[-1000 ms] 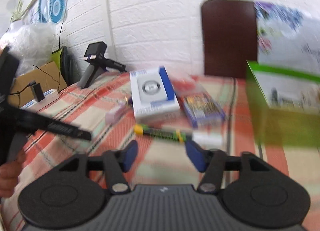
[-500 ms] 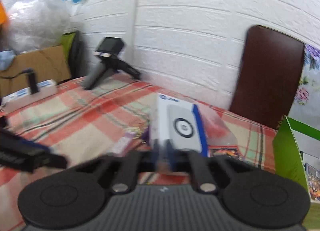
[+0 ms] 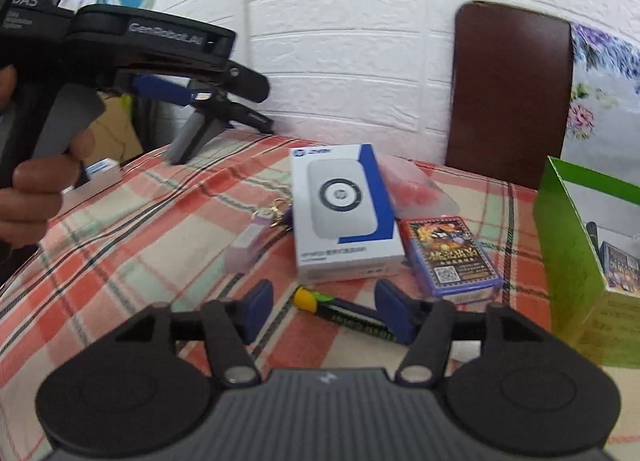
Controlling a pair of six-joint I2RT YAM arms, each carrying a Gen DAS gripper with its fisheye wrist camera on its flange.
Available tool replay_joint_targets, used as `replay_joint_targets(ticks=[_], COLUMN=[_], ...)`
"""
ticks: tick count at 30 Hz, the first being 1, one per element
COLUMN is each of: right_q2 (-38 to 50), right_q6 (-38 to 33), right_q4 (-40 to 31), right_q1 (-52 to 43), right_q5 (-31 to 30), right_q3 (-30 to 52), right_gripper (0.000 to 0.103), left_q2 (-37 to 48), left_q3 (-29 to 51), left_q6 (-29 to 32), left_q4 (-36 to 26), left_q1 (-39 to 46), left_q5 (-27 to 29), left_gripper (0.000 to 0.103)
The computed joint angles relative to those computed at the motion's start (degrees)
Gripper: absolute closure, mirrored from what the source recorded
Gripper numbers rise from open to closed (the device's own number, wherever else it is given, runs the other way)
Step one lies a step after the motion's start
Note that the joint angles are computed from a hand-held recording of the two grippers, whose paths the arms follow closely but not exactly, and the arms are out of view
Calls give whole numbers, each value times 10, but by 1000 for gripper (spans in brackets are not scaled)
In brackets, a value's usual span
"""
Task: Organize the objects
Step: 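Grasp the white HP power-bank box with the left gripper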
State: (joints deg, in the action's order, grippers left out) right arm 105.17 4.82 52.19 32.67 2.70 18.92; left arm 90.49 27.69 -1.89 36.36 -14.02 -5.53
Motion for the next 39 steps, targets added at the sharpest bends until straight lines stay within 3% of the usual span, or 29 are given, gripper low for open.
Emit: replay_joint_targets(ticks=[3, 4, 6, 7, 9, 11, 14, 16, 20, 22, 24, 26, 30, 35, 37, 39], right_q2=[32, 46, 75, 91, 114, 116, 76, 22, -94, -127, -140, -152, -142, -71, -34, 1], right_q6=[8, 5, 5, 8, 18, 32, 46, 27, -40, -60, -58, -57, -53, -58, -81, -99], right_q4=[-20, -26, -36, -44, -69, -78, -39, -16, 16, 44, 62, 54, 61, 97, 82, 39], right_q1=[-11, -12, -11, -14, -23, -27, -35, -35, 3, 27, 45, 39, 42, -13, -36, -56], right_q5=[-18, -21, -21, -23, -35, -31, -34, -50, -18, 10, 28, 10, 18, -30, -57, -82], right_q3=[43, 58, 88, 106, 140, 152, 108, 60, -57, -116, -158, -181, -178, -111, -68, -12], right_gripper=[32, 23, 23, 23, 33, 44, 49, 58, 57, 54, 51, 46, 44, 21, 10, 7], left_q2=[74, 92, 123, 138, 164, 148, 68, 3, -126, -154, -164, -191, -259, -149, -77, -14], left_q3=[59, 75, 106, 119, 146, 119, 64, 26, -85, -118, -151, -188, -187, -101, -58, -16], left_q6=[34, 38, 42, 45, 48, 28, 14, -19, -62, -96, -135, -156, -152, -164, -163, -159], left_q4=[4, -2, -25, -38, -74, -59, -70, -98, -104, -126, -133, -132, -202, -185, -165, -155], left_q1=[9, 13, 21, 18, 15, 12, 9, 0, -82, -133, -156, -151, -77, 49, 54, 49], left_q5=[34, 53, 91, 95, 100, 100, 109, 130, 85, 40, 38, 54, 53, 131, 135, 126], left_gripper=[9, 9, 16, 22, 56, 58, 62, 62, 61, 61, 59, 55, 42, 40, 40, 40])
